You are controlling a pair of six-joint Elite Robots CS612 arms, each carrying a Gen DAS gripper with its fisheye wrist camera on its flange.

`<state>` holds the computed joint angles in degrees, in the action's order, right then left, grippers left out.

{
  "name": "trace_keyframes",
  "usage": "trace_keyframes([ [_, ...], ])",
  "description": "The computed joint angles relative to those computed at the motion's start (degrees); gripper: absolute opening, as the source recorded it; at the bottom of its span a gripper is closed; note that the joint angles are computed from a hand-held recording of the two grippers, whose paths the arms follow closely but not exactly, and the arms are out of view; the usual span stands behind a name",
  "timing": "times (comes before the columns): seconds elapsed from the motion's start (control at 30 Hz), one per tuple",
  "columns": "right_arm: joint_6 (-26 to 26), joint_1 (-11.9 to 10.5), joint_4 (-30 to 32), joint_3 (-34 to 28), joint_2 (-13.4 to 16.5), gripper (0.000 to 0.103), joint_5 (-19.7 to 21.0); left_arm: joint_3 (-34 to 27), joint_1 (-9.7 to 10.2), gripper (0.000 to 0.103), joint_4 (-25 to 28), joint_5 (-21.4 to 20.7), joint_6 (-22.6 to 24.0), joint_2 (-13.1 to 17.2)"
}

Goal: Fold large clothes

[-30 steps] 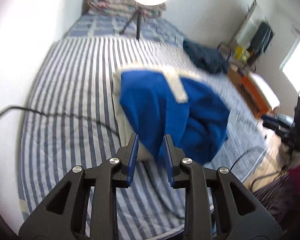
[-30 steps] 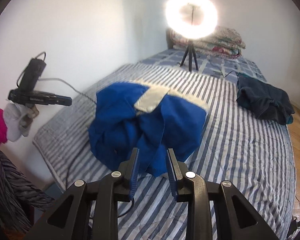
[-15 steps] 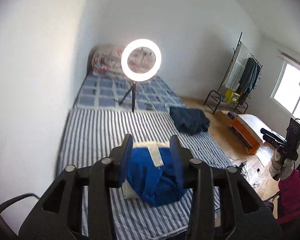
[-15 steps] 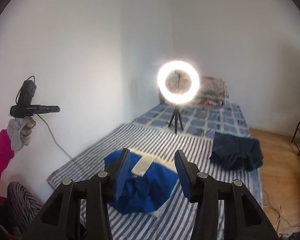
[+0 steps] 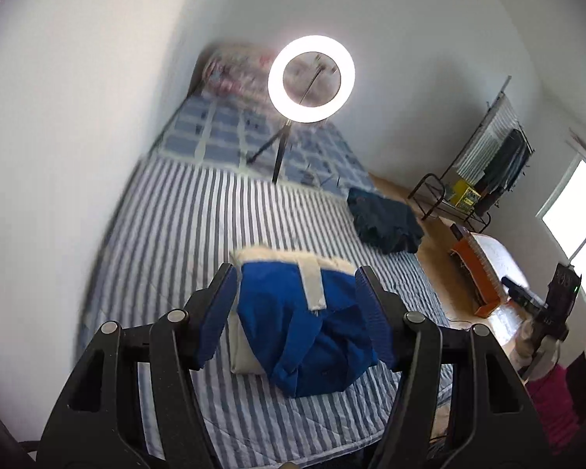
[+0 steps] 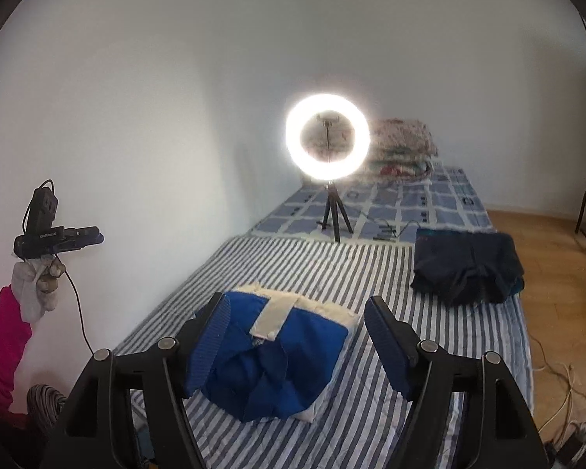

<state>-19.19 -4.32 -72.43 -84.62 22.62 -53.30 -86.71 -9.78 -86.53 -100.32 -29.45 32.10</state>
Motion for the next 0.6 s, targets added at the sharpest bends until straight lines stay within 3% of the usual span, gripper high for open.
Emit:
trace_keyframes([
  [0.13,0.1,0.5,3.1,0.8,1.7,0.074,-3.0,4.6,1.02,0.064,-1.3,-4.3,-5.7,1.2],
  [0.27,2.8,0.9,3.6,3.4,2.5,0.074,-4.7,9.0,0.99,0.064,-2.0,-3.6,-8.1,0.9],
  [0.33,3.5,1.3,1.0,5.3,2.6,0.073,-5.1,11.8,0.69,0.064,-3.5,-2.6,-7.6,-0.1],
  [0.47,3.9,2.3,-2.5,10.9,1.1,0.057,-4.2,18.0,-0.47,0.043,-5.8,0.3,-2.5,-3.3],
  [0.6,3.2,4.0,-6.3,17.8,-0.9,0.045,-4.7,25.1,-1.73,0.014,-7.3,1.7,3.3,-6.3],
])
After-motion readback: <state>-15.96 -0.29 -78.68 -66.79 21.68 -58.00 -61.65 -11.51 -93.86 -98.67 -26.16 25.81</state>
